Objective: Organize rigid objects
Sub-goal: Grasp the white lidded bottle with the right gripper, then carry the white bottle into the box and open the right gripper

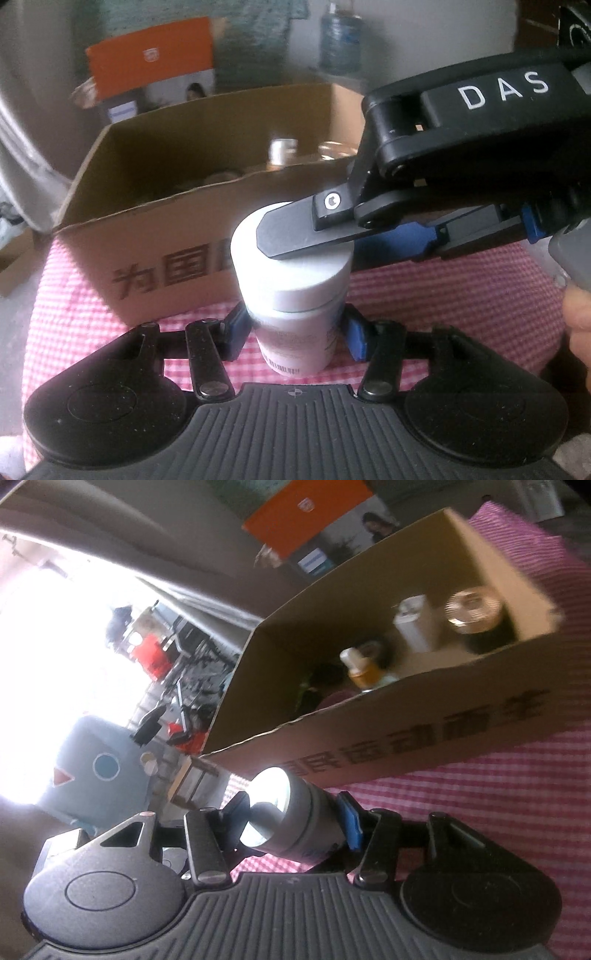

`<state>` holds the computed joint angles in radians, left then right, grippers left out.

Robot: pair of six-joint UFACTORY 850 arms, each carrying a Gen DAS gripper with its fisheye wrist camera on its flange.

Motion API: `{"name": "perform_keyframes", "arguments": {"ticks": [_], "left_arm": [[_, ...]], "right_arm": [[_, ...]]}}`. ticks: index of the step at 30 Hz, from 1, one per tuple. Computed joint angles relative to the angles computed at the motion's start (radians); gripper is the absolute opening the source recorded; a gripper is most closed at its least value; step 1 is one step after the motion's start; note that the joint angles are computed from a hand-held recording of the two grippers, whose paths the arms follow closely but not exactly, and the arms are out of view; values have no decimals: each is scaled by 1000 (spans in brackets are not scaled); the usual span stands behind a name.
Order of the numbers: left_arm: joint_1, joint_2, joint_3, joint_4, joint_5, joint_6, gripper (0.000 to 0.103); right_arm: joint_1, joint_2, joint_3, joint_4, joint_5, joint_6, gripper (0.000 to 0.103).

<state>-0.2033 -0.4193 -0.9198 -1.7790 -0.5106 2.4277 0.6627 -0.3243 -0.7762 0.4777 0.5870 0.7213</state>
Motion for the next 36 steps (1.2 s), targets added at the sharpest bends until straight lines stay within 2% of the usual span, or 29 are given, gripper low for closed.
{"name": "perform_keyframes", "arguments": {"ticks": [14, 22, 36], "left_arm": [[-47, -5, -23, 67, 67, -90, 53], [-45, -4, -29, 109, 65, -154, 52], [-29, 29, 3, 69, 44, -100, 52]], "right_arm": [[-7, 3, 29, -3, 23, 20, 55], [-1, 6, 24, 20, 12, -6, 55], [9, 14, 24, 50, 22, -50, 55]]}}
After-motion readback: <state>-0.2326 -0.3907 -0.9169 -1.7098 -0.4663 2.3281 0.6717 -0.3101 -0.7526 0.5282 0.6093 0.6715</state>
